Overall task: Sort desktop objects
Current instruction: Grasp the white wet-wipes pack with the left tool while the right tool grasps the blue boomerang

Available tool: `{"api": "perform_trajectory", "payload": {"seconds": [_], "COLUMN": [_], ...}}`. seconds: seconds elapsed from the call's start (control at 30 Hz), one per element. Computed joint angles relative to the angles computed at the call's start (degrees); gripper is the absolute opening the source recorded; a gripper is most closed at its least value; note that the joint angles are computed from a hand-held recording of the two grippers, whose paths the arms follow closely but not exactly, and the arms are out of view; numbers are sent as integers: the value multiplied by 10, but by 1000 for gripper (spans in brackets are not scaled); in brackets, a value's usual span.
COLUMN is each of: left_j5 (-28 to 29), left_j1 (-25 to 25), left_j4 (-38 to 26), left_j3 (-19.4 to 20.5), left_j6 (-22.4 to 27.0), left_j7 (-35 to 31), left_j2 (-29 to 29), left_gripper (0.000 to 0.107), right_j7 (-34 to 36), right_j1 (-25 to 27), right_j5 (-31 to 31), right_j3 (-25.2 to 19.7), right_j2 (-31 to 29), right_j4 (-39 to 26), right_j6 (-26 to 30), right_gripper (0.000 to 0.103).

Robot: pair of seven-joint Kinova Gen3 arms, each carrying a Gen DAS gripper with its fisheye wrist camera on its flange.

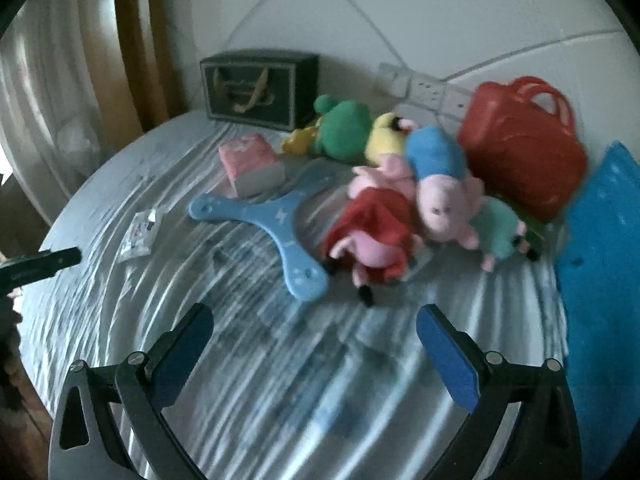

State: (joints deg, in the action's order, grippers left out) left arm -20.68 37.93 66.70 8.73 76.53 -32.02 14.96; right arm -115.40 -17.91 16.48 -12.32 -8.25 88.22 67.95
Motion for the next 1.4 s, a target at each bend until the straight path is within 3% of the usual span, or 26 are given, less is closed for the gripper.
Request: {"api": "perform_trajectory", "payload": {"seconds": [0.27,0.47,0.57,0.73,0.8,0.93,1.03,1.07,1.13,1.2,1.4], "left_j5": [44,68,51,42,33,30,25,18,11,3,0], "left_j1": [-42,-52,-34,-24,-16,-12,-9,-7,-4,-2,-7], "left_j4": [-64,-134,-150,-131,-108,-81,-55,-46,-39,-41,-54], "left_j3": [-26,-48,-65,-78,-82,-75,-74,-74,-73,-71,-68], "left_j6": [-14,4,8,-28,-47,-54,-66,-73,-79,-80,-84], "left_j7": [-70,-117,-124,-115,-102,-95,-86,-83,-77,-75,-89], "left_j2": [107,186,204,202,192,176,161,156,151,150,155], "left_gripper": [80,80,86,99,103,103,103,101,95,80,55], "right_j7": [105,165,181,193,178,93,91,103,121,136,153], "right_j1": [-6,-2,-11,-2,-8,-23,-31,-29,-15,-11,-13], "right_j5": [-49,-94,-93,-116,-117,-69,-74,-82,-85,-90,-95], "right_j3": [49,70,81,84,94,97,108,107,93,89,91], "right_j2": [155,279,318,331,321,297,301,303,299,298,312], "right_j4": [-67,-131,-153,-143,-117,-53,-54,-63,-62,-61,-89], "right_j6": [-61,-66,-52,-74,-112,-202,-205,-191,-191,-192,-184], "right_gripper": [103,103,103,103,103,103,103,100,82,82,78]}}
